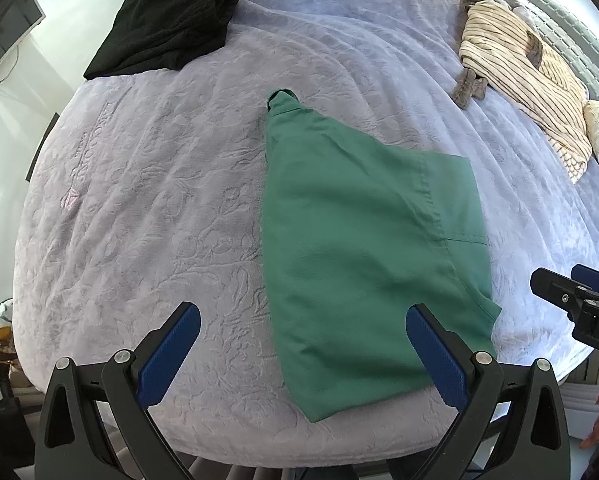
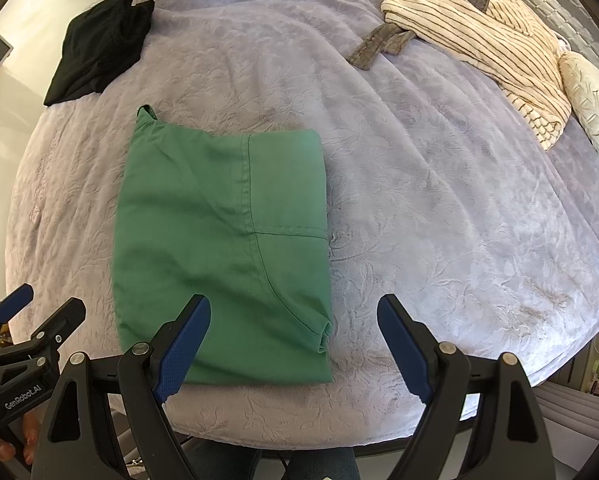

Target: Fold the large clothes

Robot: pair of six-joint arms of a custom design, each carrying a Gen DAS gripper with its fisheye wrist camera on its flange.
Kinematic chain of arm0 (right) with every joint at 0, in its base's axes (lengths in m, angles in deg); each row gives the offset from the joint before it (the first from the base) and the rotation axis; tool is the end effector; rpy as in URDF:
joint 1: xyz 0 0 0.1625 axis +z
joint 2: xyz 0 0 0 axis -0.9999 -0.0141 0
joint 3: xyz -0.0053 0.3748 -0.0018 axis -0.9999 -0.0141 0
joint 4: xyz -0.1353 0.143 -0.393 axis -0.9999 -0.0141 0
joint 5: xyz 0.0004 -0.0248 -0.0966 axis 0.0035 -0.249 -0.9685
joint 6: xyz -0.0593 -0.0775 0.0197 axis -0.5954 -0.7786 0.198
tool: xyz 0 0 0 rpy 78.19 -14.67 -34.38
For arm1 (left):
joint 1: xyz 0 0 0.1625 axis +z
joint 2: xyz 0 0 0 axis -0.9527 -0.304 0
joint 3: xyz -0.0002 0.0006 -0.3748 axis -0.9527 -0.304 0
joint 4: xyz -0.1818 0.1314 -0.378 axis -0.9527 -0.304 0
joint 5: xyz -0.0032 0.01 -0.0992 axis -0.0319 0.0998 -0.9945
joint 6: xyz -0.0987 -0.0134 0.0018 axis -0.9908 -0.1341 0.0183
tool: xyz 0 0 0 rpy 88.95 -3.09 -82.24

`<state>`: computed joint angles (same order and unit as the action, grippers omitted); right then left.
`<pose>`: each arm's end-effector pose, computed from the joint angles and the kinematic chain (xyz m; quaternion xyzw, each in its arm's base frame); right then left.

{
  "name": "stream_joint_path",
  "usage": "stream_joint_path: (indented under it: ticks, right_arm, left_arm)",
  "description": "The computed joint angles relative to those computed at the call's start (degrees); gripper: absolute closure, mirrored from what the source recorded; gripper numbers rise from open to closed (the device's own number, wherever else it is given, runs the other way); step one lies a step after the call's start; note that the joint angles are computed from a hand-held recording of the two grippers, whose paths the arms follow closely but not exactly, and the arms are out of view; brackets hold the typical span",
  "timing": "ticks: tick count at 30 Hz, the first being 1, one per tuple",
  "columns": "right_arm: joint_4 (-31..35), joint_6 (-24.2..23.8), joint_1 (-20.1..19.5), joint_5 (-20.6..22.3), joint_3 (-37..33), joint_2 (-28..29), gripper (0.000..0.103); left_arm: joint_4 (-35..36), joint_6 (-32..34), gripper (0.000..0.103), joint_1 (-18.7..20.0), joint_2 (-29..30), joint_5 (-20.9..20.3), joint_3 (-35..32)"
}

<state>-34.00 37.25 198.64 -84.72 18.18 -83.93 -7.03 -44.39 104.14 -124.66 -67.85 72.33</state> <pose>0.2407 -0.5017 0.4305 -0.1735 -0.8985 0.1774 0.3621 -0.5584 -0.5660 0.1698 0.2434 0.9085 -0.0570 0.3349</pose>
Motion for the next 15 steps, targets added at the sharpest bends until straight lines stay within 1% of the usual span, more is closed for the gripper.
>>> stream_joint_path:
  ticks: [8,15]
  right_arm:
    - [-0.4,-1.6,-0.8,0.8,-0.4,0.3,0.015]
    - [-0.4,-1.7,-1.2,1.4,-0.4,0.4,0.015]
  left_arm:
    - [-0.3,-0.3,0.0,0.0,0.1,-0.2,0.1]
    - [0.2,-1.4,0.0,-0.5,0.8,0.4,-0.5]
